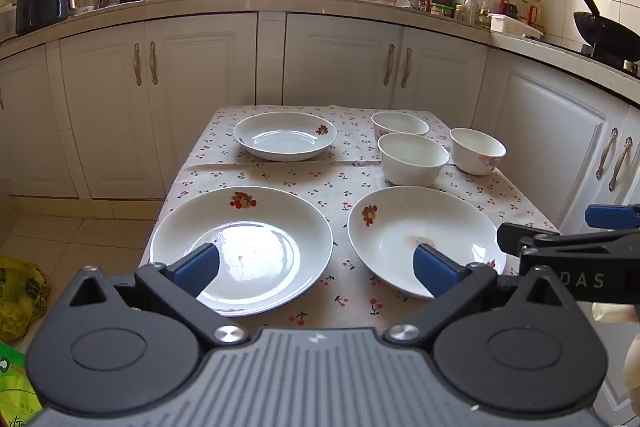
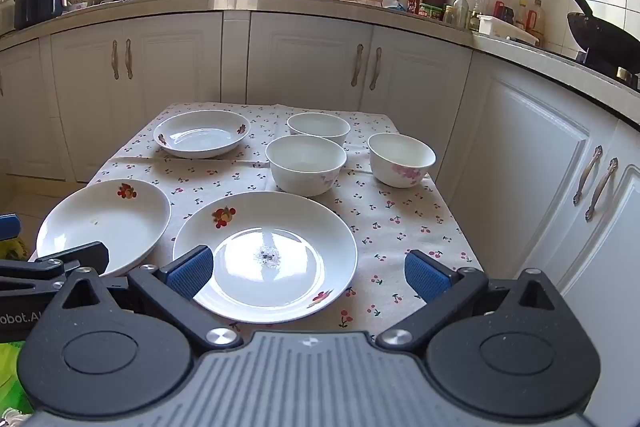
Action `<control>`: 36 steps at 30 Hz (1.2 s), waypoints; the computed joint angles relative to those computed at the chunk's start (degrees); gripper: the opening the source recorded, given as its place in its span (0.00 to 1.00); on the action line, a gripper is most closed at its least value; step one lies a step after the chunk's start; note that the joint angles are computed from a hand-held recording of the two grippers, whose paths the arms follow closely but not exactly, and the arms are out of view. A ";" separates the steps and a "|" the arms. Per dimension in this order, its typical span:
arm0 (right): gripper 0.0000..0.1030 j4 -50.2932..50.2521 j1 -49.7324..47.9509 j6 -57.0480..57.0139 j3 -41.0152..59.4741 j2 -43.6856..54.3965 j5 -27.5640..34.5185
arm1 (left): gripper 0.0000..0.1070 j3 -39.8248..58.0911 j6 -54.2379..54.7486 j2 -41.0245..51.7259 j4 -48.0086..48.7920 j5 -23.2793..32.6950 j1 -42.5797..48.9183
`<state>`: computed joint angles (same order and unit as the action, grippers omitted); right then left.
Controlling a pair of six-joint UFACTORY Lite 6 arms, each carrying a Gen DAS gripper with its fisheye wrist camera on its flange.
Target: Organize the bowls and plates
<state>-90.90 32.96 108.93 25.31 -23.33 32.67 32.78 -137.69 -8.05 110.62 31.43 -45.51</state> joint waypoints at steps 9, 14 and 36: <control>1.00 -0.32 -0.22 0.14 -0.03 0.04 -0.08 | 0.96 0.54 -0.92 0.53 0.59 -0.34 0.12; 1.00 -0.18 -0.08 0.09 -0.08 -0.13 0.06 | 0.96 0.25 -0.74 0.13 0.01 -0.04 -0.42; 1.00 -0.12 0.75 0.10 -0.44 -0.47 1.21 | 0.96 -0.16 -0.39 -0.71 0.25 -0.28 -0.11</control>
